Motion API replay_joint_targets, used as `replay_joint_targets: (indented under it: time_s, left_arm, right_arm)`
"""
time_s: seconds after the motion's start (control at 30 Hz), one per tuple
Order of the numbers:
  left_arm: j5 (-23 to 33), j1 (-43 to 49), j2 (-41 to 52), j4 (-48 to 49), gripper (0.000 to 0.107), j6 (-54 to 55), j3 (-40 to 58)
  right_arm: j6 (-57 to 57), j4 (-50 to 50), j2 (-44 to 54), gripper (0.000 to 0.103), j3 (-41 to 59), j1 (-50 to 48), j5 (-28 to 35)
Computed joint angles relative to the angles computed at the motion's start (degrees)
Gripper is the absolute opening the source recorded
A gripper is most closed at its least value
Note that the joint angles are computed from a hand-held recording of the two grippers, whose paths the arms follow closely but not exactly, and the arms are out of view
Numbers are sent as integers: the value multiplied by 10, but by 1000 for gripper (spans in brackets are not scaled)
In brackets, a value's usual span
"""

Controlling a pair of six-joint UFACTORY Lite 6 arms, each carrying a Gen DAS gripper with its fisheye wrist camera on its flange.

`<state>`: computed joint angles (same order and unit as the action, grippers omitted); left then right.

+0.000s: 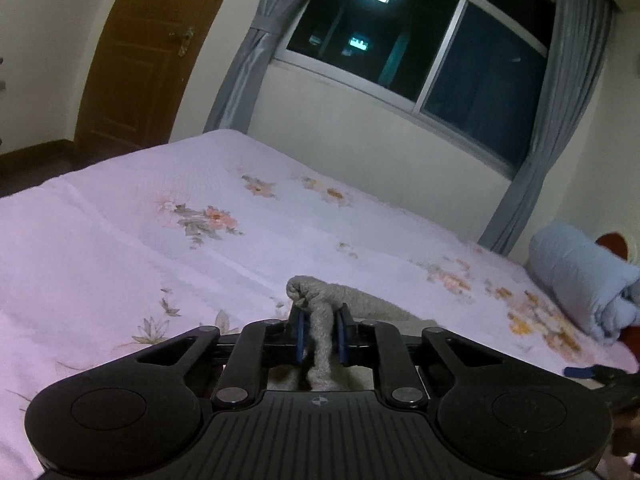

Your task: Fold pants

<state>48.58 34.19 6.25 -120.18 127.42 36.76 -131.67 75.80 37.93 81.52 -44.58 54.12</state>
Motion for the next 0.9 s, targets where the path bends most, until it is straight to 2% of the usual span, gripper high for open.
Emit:
replay_joint_targets:
  time_s: [0.1, 0.17, 0.23, 0.27, 0.3, 0.33, 0.37, 0.4, 0.57, 0.67, 0.8, 0.9]
  left_arm:
    - [16, 9, 1, 16, 15, -11, 2]
    - [15, 12, 4, 23, 15, -13, 6]
    - [13, 13, 12, 37, 15, -15, 16]
    - [9, 11, 18, 41, 15, -16, 24]
    - [5, 11, 21, 45, 15, -17, 26]
    - [0, 9, 26, 46, 15, -16, 31]
    - [-3, 7, 31, 47, 15, -17, 34]
    - [-7, 5, 33, 46, 15, -17, 35]
    - [5, 17, 39, 69, 14, -32, 41]
    - [46, 55, 21, 125, 14, -56, 37]
    - [161, 159, -15, 246, 14, -90, 24]
    - [258, 267, -16, 355, 14, -95, 12]
  right_arm:
    - [-16, -33, 37, 75, 52, 12, 6]
    - [16, -91, 79, 68, 121, 26, 18]
    - [42, -148, 113, 56, 182, 45, 16]
    - [58, -175, 128, 55, 209, 53, 17]
    - [85, -202, 146, 49, 242, 58, 32]
    - [116, -229, 164, 26, 276, 62, 52]
    - [128, -239, 168, 7, 287, 65, 57]
    - [135, -243, 159, 0, 279, 66, 53]
    - [56, -207, 40, 0, 139, 20, 62]
    - [18, -203, -63, 0, 52, -35, 102]
    - [-40, -232, -213, 0, -49, -137, 192]
    - [-89, -278, -311, 0, -111, -259, 297]
